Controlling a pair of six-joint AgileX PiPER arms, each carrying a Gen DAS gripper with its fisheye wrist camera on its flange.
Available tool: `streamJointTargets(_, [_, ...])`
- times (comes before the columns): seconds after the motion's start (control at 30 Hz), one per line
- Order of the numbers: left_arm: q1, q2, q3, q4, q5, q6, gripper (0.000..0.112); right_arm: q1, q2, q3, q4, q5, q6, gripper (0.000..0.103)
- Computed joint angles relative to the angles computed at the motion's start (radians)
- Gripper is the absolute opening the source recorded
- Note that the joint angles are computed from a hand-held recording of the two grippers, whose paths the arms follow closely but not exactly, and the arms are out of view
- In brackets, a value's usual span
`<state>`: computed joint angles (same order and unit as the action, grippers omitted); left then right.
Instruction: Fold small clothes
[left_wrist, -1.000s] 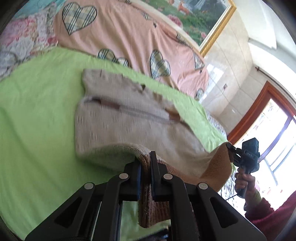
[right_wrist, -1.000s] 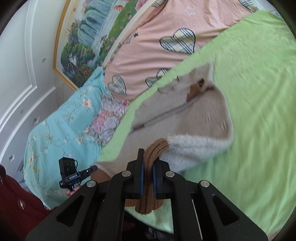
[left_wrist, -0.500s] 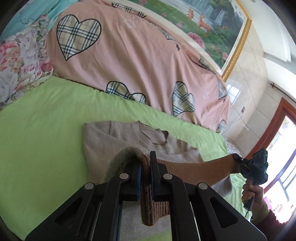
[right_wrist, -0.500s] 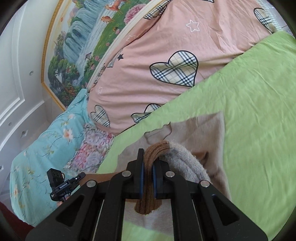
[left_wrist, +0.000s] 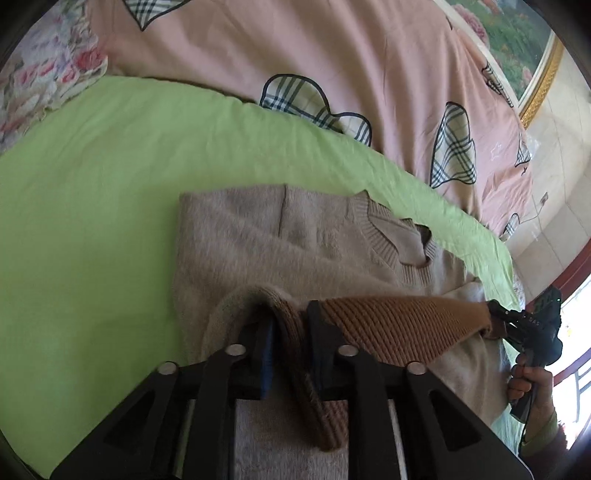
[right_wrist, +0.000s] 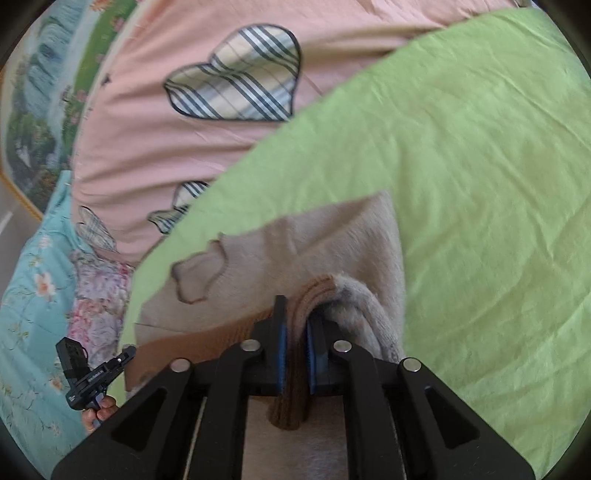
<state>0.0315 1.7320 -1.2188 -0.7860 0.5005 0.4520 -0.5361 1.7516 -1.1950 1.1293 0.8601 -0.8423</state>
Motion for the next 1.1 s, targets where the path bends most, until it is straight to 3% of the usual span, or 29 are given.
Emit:
streamJointTargets(0.07, [-0.005, -0.070, 0.081, -0.033, -0.021, 0.048, 0.049, -0.024, -0.053, 0.059, 0.042, -0.001, -0.056, 0.037])
streamJointTargets(0.2, [-0.033, -0.227, 0.245, -0.140, -0.010, 0.192, 0.057, -0.058, -0.218, 0.199, 0.111, -0.005, -0.193, 0.043])
streamJointTargets(0.27, [-0.061, -0.252, 0.287, -0.217, 0.021, 0.277, 0.064, -0.045, -0.274, 0.247, 0.133, 0.045, -0.273, 0.049])
streamJointTargets(0.3, [-0.087, -0.247, 0.289, -0.209, 0.023, 0.277, 0.064, -0.022, -0.280, 0.255, 0.121, 0.073, -0.296, 0.060])
streamJointTargets(0.33, [-0.115, -0.236, 0.280, -0.183, 0.022, 0.258, 0.064, 0.011, -0.278, 0.254, 0.095, 0.098, -0.311, 0.063])
streamJointTargets(0.43, [-0.194, -0.175, 0.218, -0.046, -0.016, 0.136, 0.064, 0.160, -0.254, 0.226, -0.026, 0.090, -0.305, 0.063])
streamJointTargets(0.57, [-0.184, -0.069, 0.071, 0.053, 0.021, 0.045, 0.063, 0.303, -0.160, 0.125, -0.205, 0.000, -0.182, 0.063])
streamJointTargets(0.67, [-0.153, 0.007, -0.059, 0.206, 0.028, -0.114, 0.064, 0.302, -0.104, 0.057, -0.284, -0.094, -0.081, 0.063])
streamJointTargets(0.77, [-0.081, 0.085, -0.168, 0.264, 0.041, -0.208, 0.064, 0.253, -0.060, 0.007, -0.313, -0.171, 0.018, 0.063])
streamJointTargets(0.87, [-0.009, 0.132, -0.208, 0.212, 0.036, -0.226, 0.063, 0.182, -0.034, -0.012, -0.286, -0.249, 0.106, 0.063])
streamJointTargets(0.97, [0.043, 0.119, -0.152, 0.119, 0.001, -0.223, 0.063, 0.104, -0.025, 0.004, -0.118, -0.223, 0.041, 0.063])
streamJointTargets(1.03, [0.068, 0.073, -0.072, 0.010, -0.020, -0.149, 0.063, 0.088, -0.060, 0.049, -0.083, -0.226, 0.006, 0.063])
streamJointTargets(1.1, [0.064, 0.013, 0.005, 0.013, -0.045, -0.152, 0.063, 0.083, -0.114, 0.106, -0.083, -0.229, -0.017, 0.063])
